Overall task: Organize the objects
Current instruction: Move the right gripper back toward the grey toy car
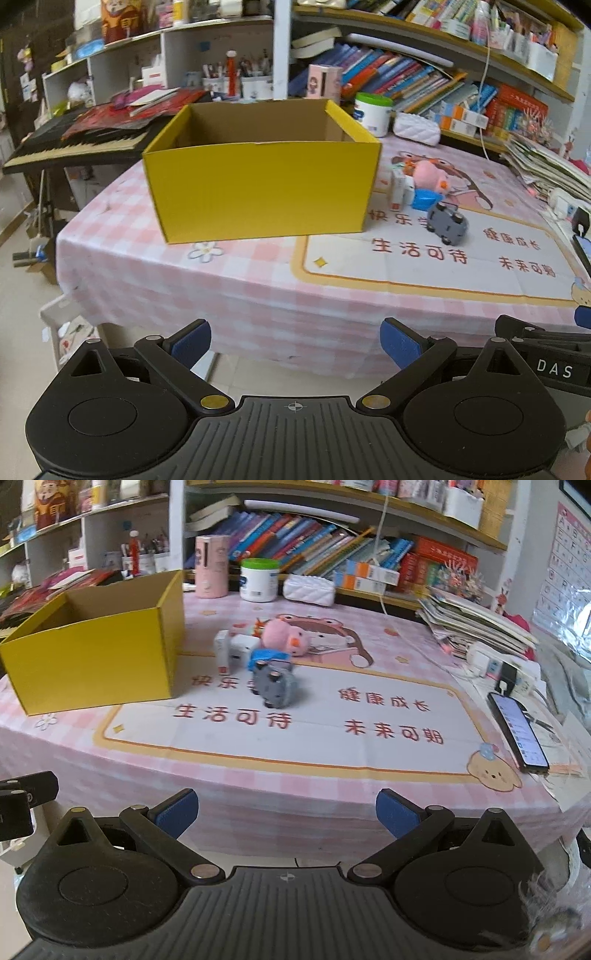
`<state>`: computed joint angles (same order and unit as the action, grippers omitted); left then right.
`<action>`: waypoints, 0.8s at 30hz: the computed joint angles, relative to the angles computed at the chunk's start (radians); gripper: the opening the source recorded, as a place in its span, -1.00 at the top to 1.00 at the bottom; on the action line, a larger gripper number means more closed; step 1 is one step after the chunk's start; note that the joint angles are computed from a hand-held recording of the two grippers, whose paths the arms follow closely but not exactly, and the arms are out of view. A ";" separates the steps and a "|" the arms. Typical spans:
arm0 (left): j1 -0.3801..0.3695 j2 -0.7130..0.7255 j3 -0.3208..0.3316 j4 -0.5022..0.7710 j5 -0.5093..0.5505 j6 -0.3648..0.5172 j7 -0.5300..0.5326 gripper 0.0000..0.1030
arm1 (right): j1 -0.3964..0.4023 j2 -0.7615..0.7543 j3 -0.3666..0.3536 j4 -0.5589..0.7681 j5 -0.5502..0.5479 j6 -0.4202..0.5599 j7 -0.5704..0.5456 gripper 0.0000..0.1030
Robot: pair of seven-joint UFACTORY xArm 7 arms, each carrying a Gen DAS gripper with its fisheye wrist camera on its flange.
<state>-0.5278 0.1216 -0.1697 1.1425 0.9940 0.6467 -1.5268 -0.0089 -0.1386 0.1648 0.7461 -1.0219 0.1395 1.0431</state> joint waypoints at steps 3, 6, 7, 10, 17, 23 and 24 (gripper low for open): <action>-0.005 0.032 0.002 0.036 -0.009 0.000 0.010 -0.93 | -0.006 0.010 -0.013 0.007 0.009 -0.004 -0.021 -1.00; -0.017 0.072 0.012 0.082 -0.026 0.002 0.024 -0.93 | -0.008 0.030 -0.031 0.022 0.031 -0.009 -0.060 -1.00; -0.023 0.084 0.016 0.096 -0.034 0.002 0.033 -0.93 | -0.007 0.040 -0.039 0.029 0.047 -0.009 -0.080 -1.00; -0.042 0.127 0.032 0.149 -0.052 0.012 0.059 -0.93 | 0.001 0.073 -0.063 0.057 0.099 -0.013 -0.143 -1.00; -0.087 0.226 0.081 0.286 -0.103 0.048 0.093 -0.93 | 0.035 0.161 -0.123 0.136 0.257 -0.039 -0.351 -1.00; -0.125 0.304 0.122 0.401 -0.139 0.085 0.122 -0.93 | 0.038 0.245 -0.132 0.212 0.529 -0.074 -0.638 -1.00; -0.131 0.318 0.129 0.422 -0.146 0.095 0.122 -0.93 | 0.029 0.258 -0.119 0.223 0.583 -0.080 -0.697 -1.00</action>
